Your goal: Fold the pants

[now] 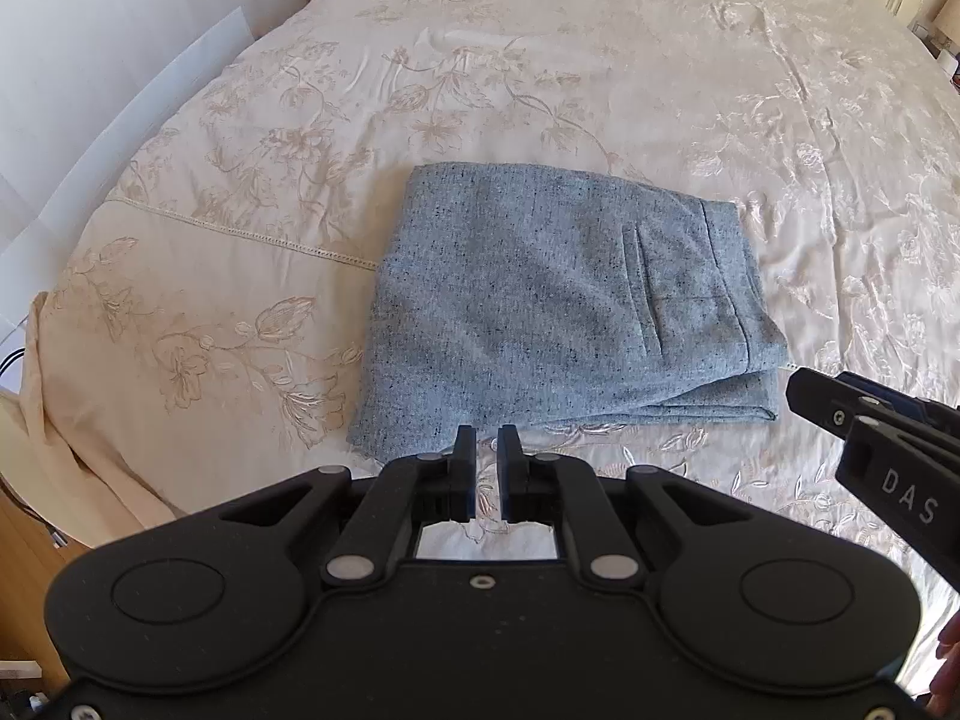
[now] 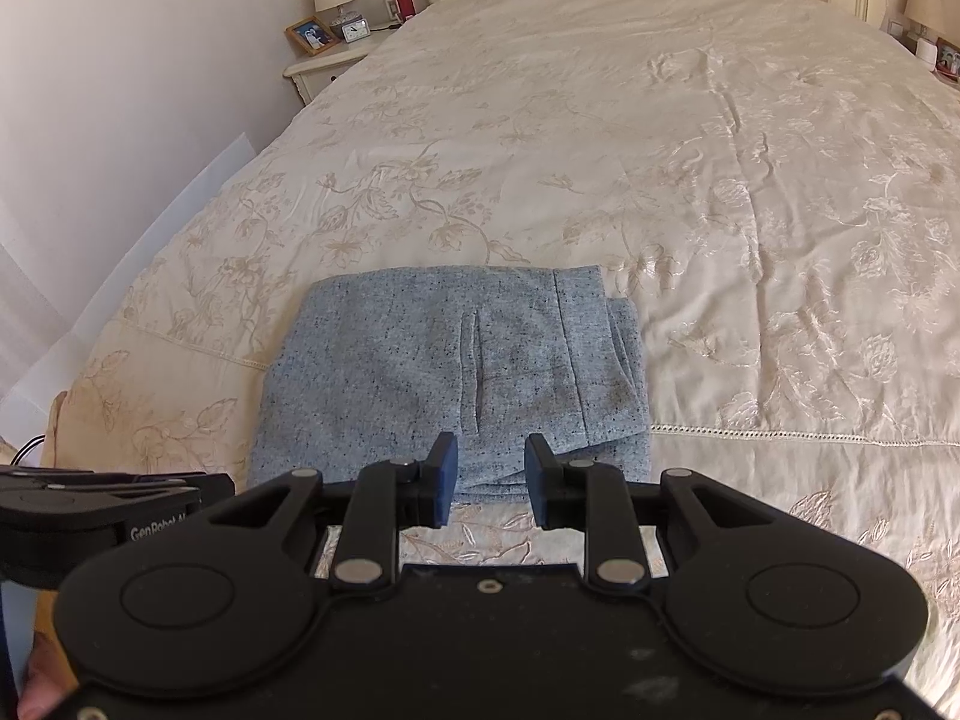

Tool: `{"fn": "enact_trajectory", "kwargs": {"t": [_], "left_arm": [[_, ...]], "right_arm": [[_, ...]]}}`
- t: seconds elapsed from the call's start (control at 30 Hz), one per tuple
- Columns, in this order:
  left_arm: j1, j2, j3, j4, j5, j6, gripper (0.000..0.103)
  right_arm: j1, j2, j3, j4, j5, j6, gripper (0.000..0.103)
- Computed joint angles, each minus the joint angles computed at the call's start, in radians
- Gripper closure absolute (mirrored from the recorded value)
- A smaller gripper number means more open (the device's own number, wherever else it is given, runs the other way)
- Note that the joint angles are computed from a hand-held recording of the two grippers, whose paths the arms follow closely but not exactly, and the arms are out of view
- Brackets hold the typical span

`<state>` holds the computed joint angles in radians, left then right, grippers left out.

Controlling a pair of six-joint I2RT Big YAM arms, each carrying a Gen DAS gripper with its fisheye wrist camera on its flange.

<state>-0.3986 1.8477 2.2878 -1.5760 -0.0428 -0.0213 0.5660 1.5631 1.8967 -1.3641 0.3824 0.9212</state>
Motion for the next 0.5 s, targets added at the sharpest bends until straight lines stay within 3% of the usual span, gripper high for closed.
{"fn": "enact_trajectory", "kwargs": {"t": [0.5], "left_arm": [[0.006,0.012,0.016,-0.011,0.012,0.019,0.088]], "right_arm": [[0.004,0.008,0.006,-0.004,-0.001,0.001,0.076]]}}
